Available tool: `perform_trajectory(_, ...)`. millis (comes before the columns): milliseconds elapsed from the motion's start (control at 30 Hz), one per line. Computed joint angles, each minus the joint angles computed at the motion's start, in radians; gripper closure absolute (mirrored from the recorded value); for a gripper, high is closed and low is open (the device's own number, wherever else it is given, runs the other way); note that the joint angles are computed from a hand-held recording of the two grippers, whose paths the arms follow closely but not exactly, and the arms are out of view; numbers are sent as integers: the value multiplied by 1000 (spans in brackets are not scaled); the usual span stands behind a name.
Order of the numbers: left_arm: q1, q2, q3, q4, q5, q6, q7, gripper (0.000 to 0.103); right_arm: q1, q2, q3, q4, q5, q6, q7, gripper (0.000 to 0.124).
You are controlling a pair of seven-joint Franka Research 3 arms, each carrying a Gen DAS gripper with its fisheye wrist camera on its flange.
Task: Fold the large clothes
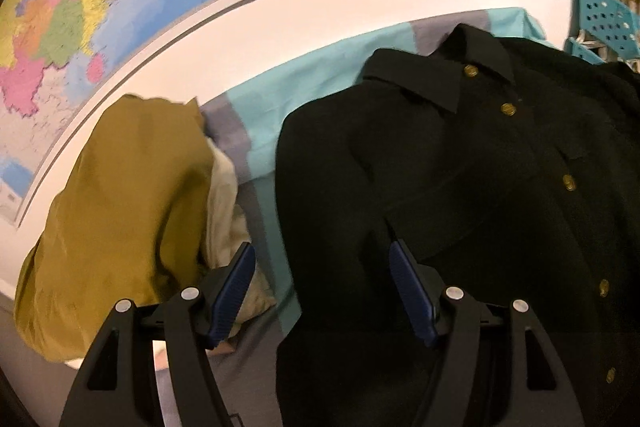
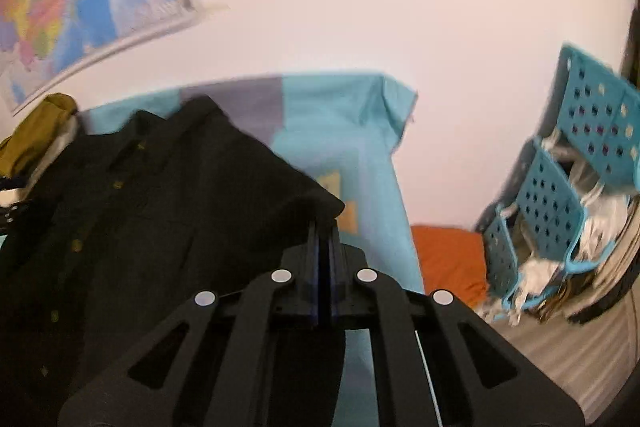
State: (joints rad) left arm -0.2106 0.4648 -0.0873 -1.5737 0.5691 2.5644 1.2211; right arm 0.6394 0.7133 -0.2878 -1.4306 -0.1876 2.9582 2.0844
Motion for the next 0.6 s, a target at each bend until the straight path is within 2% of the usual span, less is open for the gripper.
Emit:
perform_trajectory(67,-7,-2,7,1,3,-32,-17,36,13,26,-30,9,-1,-17,36,120)
perform_trajectory(133,-26,-9,29,-6,49,-57,-57,36,6,31,-22,5,18,-6,40,120)
perform_trajectory(200,-27,-12,31,-2,59,-93,-84,36,54,28,-91,-11,-22,3,97,120)
perform_trajectory(300,-8,-37,19,-25,38,-111,-110,36,64,8,-106,-32,-45,9,109,120)
perform_trajectory(433,-1,-100,18,-103,77,-78,-160,36,18,36,-43,27,-41,-71,89,118)
perform_trajectory(467,5,-120,15,-128,81,-70,-170,36,2,43,-18,43,-38,-100,74,111)
perform_trajectory(500,11,-135,11,-146,80,-64,-175,36,0,41,-10,47,-43,-122,75,109)
perform_trajectory(600,36,-193,-1,-219,72,-27,-192,34,0,-3,-8,-25,-58,-53,113,102)
